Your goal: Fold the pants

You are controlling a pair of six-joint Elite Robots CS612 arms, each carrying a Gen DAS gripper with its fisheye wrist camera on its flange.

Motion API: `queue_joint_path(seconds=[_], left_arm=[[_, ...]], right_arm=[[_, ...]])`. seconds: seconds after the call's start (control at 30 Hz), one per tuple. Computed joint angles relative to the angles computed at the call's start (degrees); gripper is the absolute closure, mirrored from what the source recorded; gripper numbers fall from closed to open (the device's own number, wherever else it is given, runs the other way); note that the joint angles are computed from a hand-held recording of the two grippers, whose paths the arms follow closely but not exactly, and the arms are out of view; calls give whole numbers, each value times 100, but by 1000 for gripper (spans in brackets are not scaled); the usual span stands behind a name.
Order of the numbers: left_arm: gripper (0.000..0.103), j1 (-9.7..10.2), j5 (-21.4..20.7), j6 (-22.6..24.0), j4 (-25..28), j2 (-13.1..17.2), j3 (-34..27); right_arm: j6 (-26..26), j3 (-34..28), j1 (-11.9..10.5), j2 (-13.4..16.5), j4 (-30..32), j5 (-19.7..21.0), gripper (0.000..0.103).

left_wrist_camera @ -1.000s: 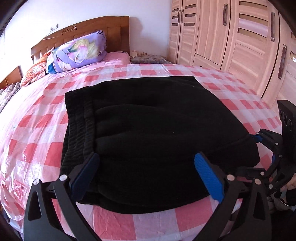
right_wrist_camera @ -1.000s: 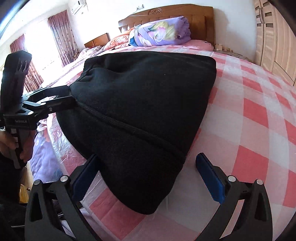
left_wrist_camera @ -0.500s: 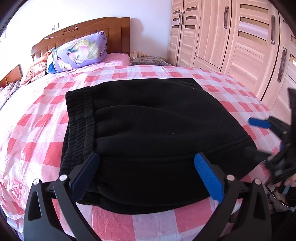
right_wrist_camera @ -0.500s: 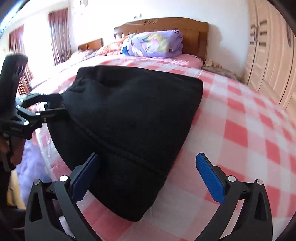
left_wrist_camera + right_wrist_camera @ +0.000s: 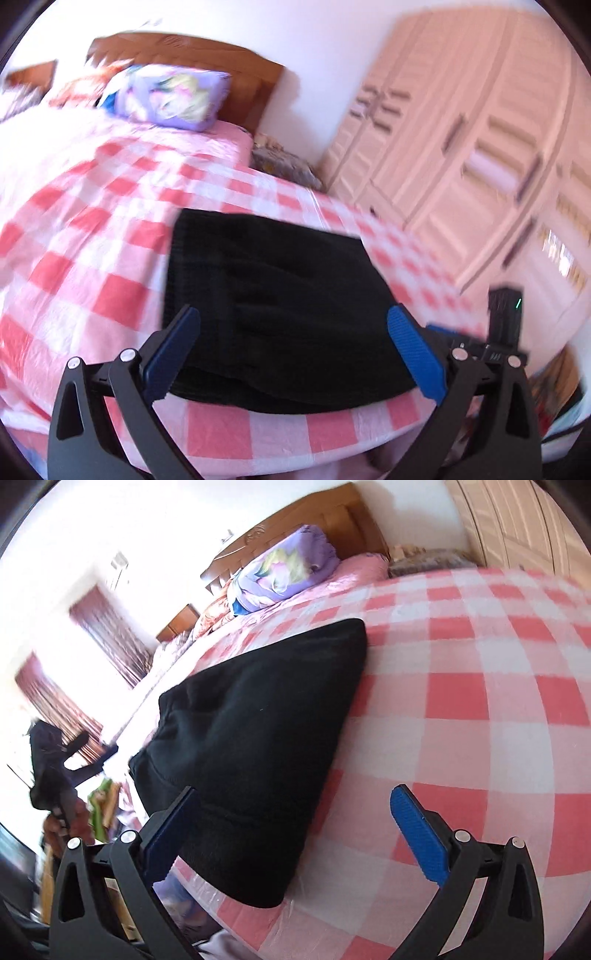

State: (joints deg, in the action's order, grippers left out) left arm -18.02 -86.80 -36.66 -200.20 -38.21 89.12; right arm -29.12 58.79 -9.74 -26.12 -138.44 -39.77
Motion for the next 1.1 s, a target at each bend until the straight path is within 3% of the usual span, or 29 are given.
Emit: queue_joint_path(seconds=[0.07, 0.17, 0.23, 0.27, 0.33, 0.37, 0.5, 0.57, 0.63, 0.7, 0.73, 0.77, 0.83, 0.93, 1.1], left_arm=[[1, 283, -528, -774, 252, 76, -84], [2, 594, -1308, -1229, 940, 298, -476], [2, 745, -2181, -1183, 1426, 538, -916], [2, 782, -2411, -1117, 1796, 599, -1086], [2, 776, -2448, -999, 2624, 689, -1393], [2, 802, -2720, -898, 2853, 812, -1616], [2, 808, -2941, -668, 3255, 949, -1959], [2, 817, -3011, -603, 3444, 1000, -2099], [2, 814, -3002, -675, 3463, 982, -2084], [5, 762, -2784, -526, 3451, 904, -1975], [17, 696, -2506, -364, 3560, 825, -1893], [21, 629, -2199, -237, 3714, 732, -1808], [33, 599, -2061, -298, 3533, 660, -1682], [42, 541, -1837, -374, 3279, 585, -1552], [52, 486, -1616, -371, 2922, 463, -1466]], right_arm=[[-108, -450, 5, 170, 947, 87, 4], [-249, -1205, 72, 477, 2251, 17, 4], [-432, -1528, 125, 603, 2697, 46, 4], [-581, -1727, 155, 675, 3050, 44, 4], [-710, -1902, 208, 729, 3353, -18, 4], [-802, -2037, 245, 779, 3474, -80, 4], [-1014, -2929, 377, 1167, 4342, -58, 4], [-862, -2971, 396, 1201, 4278, 15, 4], [-545, -2697, 388, 1106, 3747, 2, 18], [-456, -2492, 338, 1056, 3435, 220, 46], [-482, -2439, 314, 1043, 3388, 329, 51], [-478, -2334, 293, 1003, 3270, 413, 59], [-442, -2094, 279, 905, 2912, 515, 63], [-321, -1567, 282, 667, 1934, 500, 67], [-382, -1413, 278, 522, 1249, 422, 71]])
